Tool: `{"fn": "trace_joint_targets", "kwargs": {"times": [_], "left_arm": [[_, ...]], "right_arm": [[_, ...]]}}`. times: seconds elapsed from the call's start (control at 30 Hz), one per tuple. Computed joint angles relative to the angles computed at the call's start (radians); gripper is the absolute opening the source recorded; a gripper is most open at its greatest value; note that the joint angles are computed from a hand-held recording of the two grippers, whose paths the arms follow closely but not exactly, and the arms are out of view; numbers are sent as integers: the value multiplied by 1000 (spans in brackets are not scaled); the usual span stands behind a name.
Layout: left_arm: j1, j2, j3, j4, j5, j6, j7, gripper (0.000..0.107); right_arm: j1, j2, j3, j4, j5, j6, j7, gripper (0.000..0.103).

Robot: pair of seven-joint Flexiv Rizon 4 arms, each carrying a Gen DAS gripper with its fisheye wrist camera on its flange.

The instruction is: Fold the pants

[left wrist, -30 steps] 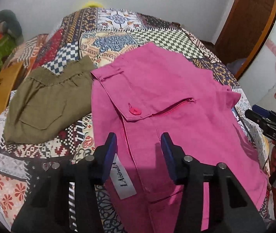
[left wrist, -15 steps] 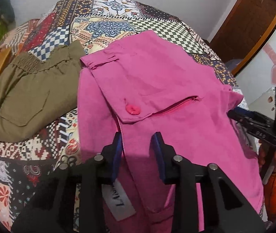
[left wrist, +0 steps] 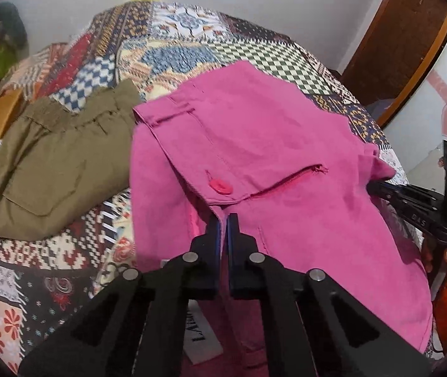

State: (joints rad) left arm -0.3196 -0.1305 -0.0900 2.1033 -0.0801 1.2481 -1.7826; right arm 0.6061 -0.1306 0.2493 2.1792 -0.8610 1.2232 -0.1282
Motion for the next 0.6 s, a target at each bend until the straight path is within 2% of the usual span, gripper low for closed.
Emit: {"fn": "trace_joint_targets", "kwargs": {"times": [0.07, 0.23, 0.37, 0.5, 0.6], "left_arm": [[1, 2, 2, 2, 2, 3, -1, 3], [0, 1, 19, -17, 69, -34, -49, 3], [12, -14, 13, -13, 40, -44, -38, 3], [5, -16, 21, -24, 76, -52, -59, 4], [12, -17, 13, -20, 57, -52, -39, 4]], "right_arm": [[0, 9, -2, 3, -16, -8, 12, 7], [-7, 13, 15, 13, 48, -14, -16, 6], [-5, 14, 24, 14, 88, -20, -40, 6], [8, 12, 28, 4, 107, -46, -51, 6], [10, 10, 31, 1, 128, -51, -58, 6]]}}
